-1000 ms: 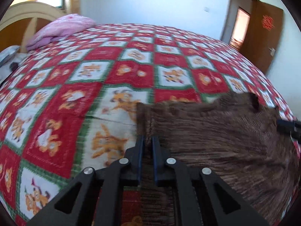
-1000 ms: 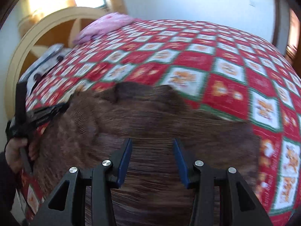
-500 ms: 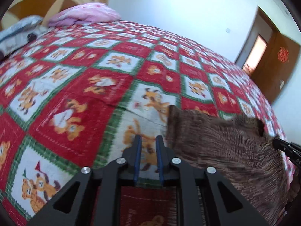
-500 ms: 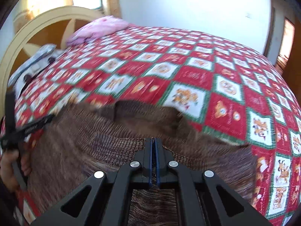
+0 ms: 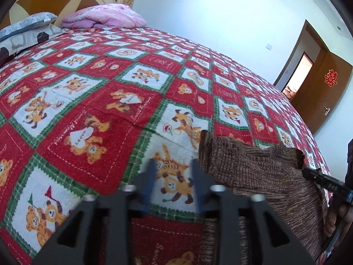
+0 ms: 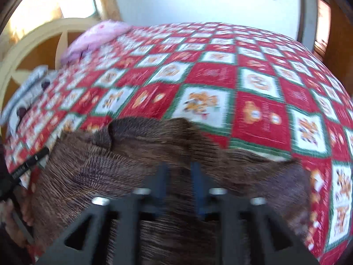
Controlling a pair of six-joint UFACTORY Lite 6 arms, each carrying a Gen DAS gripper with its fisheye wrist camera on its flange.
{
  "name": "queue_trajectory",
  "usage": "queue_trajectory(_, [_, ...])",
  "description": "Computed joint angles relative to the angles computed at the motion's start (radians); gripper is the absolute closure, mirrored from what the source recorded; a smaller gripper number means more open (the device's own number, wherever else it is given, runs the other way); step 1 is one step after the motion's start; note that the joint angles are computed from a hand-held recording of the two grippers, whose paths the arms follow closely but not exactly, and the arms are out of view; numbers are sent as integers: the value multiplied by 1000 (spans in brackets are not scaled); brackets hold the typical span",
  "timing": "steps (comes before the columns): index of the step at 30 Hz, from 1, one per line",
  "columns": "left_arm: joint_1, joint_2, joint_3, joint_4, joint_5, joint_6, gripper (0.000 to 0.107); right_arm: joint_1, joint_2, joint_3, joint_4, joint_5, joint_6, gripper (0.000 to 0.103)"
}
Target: Fold small clothes
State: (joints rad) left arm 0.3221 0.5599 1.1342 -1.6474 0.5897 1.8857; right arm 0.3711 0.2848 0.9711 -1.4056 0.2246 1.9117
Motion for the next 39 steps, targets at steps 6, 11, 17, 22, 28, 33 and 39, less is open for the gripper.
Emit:
queue_trajectory(6, [-37,-144,-170,-309,-33,365,36,-127,-325,-321,-23,81,1,62])
queue_trajectory(11, [-134,-186,-220,-509,-128,635,25,-171,-329,-355,-63,14,-27,62])
queue_trajectory(17, [-137,-71,-77,-286,-238,358,25,-86,-74,-184,-2,197,-104,70])
queue_trajectory(22, [-149,-82,-101,-359,-260,416,25,-161,-69,-137,60,197,-133,70])
queue_trajectory(28, [-126,-71,-91,-272,-223,317,24,13,-188,-216,31,115,-142,70])
queue_trajectory(33, [-132,-67,-84,-252,-228,302,20,-2,35,-63,73,178,-157,72])
queue_trajectory(39, [-97,-128,-149,-349,-207,379,17,7,-91,-113,221,180,-193,70])
